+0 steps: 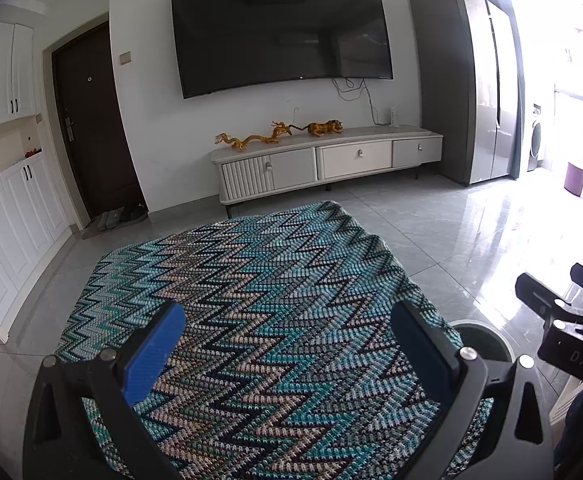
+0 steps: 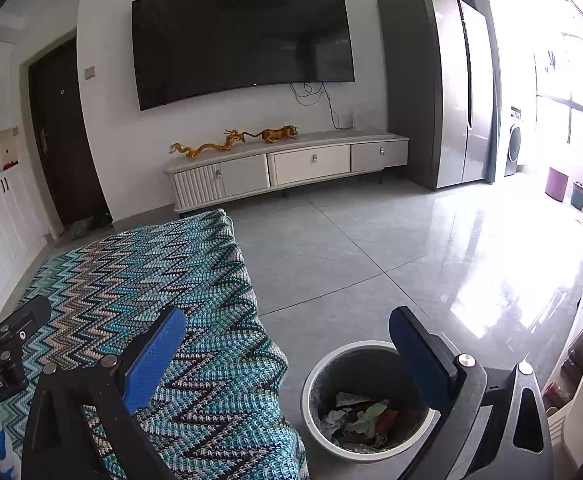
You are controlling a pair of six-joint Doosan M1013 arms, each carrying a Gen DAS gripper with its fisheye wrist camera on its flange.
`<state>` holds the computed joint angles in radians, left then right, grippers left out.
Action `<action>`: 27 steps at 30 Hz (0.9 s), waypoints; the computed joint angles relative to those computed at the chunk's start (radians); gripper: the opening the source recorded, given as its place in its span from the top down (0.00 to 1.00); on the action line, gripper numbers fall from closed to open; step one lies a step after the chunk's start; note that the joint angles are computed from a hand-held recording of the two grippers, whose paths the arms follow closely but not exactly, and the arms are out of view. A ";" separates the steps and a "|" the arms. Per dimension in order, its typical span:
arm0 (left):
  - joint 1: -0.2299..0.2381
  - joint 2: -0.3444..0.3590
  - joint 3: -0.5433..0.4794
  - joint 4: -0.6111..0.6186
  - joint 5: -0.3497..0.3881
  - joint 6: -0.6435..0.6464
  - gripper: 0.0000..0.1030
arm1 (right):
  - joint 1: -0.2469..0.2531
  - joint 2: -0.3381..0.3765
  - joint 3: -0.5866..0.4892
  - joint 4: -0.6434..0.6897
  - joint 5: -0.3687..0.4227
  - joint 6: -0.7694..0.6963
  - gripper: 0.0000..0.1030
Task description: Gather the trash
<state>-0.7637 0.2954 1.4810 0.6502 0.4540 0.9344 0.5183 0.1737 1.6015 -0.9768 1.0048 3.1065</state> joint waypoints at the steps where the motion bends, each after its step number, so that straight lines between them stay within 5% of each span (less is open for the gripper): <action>1: -0.001 0.000 0.000 -0.004 -0.001 0.001 0.00 | 0.001 0.000 -0.001 0.000 0.002 0.001 0.00; 27: -0.007 -0.015 0.016 0.123 -0.018 -0.147 0.00 | 0.018 0.003 -0.004 -0.033 0.056 0.012 0.00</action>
